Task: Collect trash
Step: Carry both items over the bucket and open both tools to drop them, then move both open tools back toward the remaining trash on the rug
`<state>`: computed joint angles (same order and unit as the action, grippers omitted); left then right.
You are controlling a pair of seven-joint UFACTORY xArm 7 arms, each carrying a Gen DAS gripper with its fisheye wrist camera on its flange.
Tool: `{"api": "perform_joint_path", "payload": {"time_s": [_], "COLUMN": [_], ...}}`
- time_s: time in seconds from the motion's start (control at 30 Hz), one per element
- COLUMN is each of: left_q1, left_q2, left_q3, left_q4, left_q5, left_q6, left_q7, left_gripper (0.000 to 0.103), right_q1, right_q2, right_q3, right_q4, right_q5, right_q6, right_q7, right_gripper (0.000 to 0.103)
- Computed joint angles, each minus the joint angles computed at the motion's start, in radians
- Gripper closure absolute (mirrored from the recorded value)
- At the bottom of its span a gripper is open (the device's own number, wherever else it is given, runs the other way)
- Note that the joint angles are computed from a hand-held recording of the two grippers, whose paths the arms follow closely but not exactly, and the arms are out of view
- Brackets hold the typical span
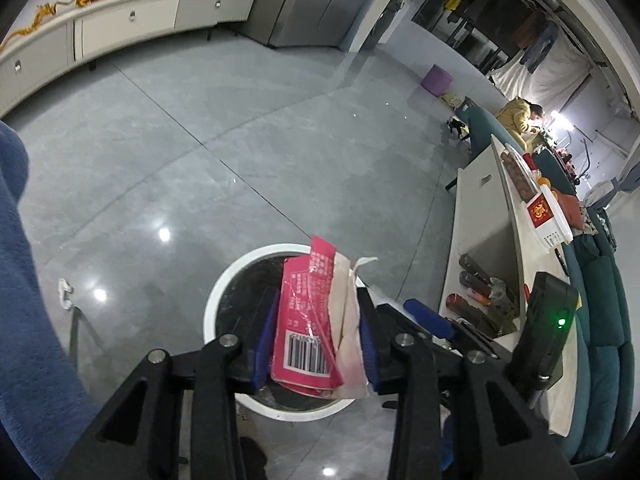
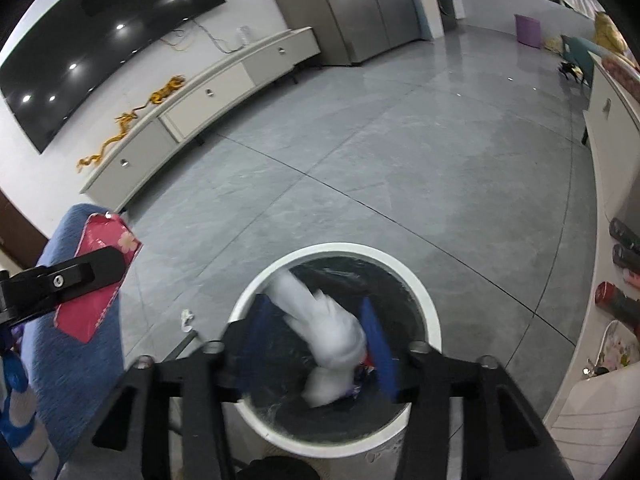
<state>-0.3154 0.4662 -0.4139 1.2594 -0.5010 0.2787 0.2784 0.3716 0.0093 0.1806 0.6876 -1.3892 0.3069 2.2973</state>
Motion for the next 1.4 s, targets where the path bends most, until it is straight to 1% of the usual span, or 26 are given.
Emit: {"api": "perform_joint_path", "payload": {"time_s": [0.03,0.13,0.3,0.43,0.5,0.6,0.67,0.77,0.83,0.9,0.97,1.07,1.13,1.27,1.3,1.33,1.4], "left_q1": [0.004,0.019,0.036,0.059,0.09,0.147,0.172,0.195,0.185,0.17,0.15,0.129,0.123,0.104,0.106,0.108,0.118], "left_q2": [0.008,0.019,0.011,-0.059,-0.105,-0.199,-0.261,-0.383,-0.463,-0.562,-0.642,-0.765,-0.854,-1.0,-1.032,-1.072,-1.121], "left_q3": [-0.003,-0.013,-0.03,-0.065,-0.105,-0.182,-0.205,-0.214,-0.191,-0.148,-0.1,-0.03,0.029,0.154,0.18,0.224,0.288], "left_q4": [0.005,0.008,-0.001,-0.082,-0.131,-0.222,-0.26,-0.332,-0.384,-0.447,-0.502,-0.597,-0.666,-0.784,-0.811,-0.844,-0.888], "left_q5": [-0.003,-0.018,-0.056,-0.112,-0.164,-0.274,-0.345,-0.486,-0.546,-0.601,-0.629,-0.625,-0.612,-0.583,-0.568,-0.558,-0.526], "left_q6": [0.003,0.002,0.0,-0.086,-0.139,-0.234,-0.244,-0.236,-0.231,-0.204,-0.185,-0.177,-0.158,-0.146,-0.144,-0.141,-0.141], "left_q7": [0.002,0.011,0.019,0.057,0.095,0.167,0.215,0.316,0.364,0.407,0.43,0.434,0.431,0.438,0.433,0.444,0.452], "left_gripper": [0.065,0.055,0.054,0.054,0.054,0.054,0.054,0.054,0.054,0.054,0.054,0.054,0.054,0.054,0.054,0.054,0.054], "right_q1": [-0.001,0.004,0.01,0.022,0.03,0.048,0.059,0.075,0.087,0.096,0.108,0.137,0.163,0.233,0.25,0.267,0.3], "right_q2": [0.002,0.002,-0.04,-0.102,-0.137,-0.169,-0.187,-0.213,-0.223,-0.223,-0.215,-0.173,-0.136,-0.027,-0.005,0.019,0.082], "right_q3": [-0.001,0.003,0.017,0.052,0.079,0.123,0.15,0.187,0.215,0.233,0.249,0.27,0.27,0.259,0.252,0.245,0.228], "right_q4": [-0.003,-0.011,-0.038,-0.061,-0.068,-0.049,-0.028,0.008,0.046,0.079,0.118,0.199,0.251,0.395,0.424,0.454,0.53], "right_q5": [-0.003,0.027,0.084,0.162,0.198,0.257,0.283,0.3,0.304,0.298,0.289,0.267,0.255,0.224,0.214,0.204,0.184], "right_q6": [-0.001,0.015,0.041,0.09,0.124,0.187,0.224,0.27,0.309,0.33,0.349,0.384,0.407,0.453,0.456,0.456,0.453], "right_q7": [0.008,0.0,-0.041,-0.094,-0.109,-0.156,-0.186,-0.204,-0.215,-0.222,-0.228,-0.244,-0.263,-0.327,-0.335,-0.343,-0.365], "right_gripper": [0.053,0.053,0.053,0.053,0.053,0.053,0.053,0.053,0.053,0.053,0.053,0.053,0.053,0.053,0.053,0.052,0.05]}}
